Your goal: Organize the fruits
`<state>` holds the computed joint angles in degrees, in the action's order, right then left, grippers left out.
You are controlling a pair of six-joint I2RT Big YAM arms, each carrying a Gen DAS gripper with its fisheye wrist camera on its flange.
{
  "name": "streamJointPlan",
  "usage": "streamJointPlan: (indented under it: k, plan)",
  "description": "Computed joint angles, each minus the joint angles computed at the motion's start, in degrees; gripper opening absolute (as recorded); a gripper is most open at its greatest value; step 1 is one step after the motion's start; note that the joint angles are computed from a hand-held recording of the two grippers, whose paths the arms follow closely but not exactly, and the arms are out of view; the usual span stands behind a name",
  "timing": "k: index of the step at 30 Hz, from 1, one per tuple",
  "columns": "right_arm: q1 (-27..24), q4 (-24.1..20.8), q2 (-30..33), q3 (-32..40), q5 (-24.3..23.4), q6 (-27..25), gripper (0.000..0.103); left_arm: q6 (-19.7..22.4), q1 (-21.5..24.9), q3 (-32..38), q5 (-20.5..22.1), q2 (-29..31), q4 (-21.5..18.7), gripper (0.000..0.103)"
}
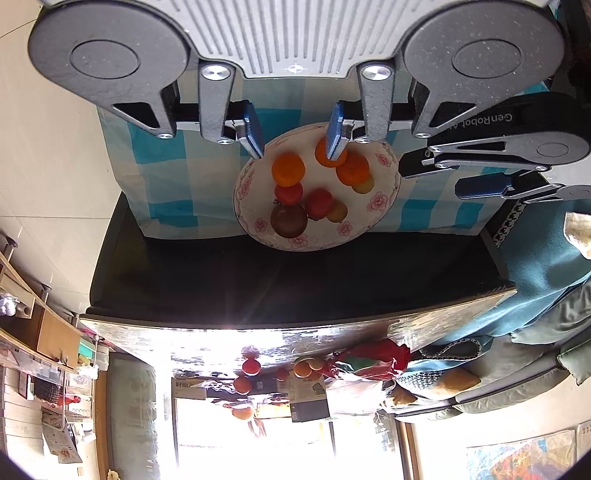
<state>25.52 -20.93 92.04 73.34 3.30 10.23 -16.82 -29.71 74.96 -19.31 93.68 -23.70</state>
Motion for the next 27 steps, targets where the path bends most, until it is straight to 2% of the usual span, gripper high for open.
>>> streamJointPlan:
  k: [7,22,27]
  plan:
    - [0.45,0.51,-1.83,-1.7,1.04,1.16,0.033,-0.81,-0.95,-2.09,-1.72,-2.09,-0.49,0.081]
    - [2.27,0.86,-5.7,-5.46,2.72,2.3,0.034,-2.75,-3.41,-6.74,-8.74,-7.22,-0.1,0.102]
    - [3.31,0.79,-7.96,-7.62,3.25,3.09,0.035,-3.46,-4.57,-8.25,-10.6,-8.97,-0.46,0.103]
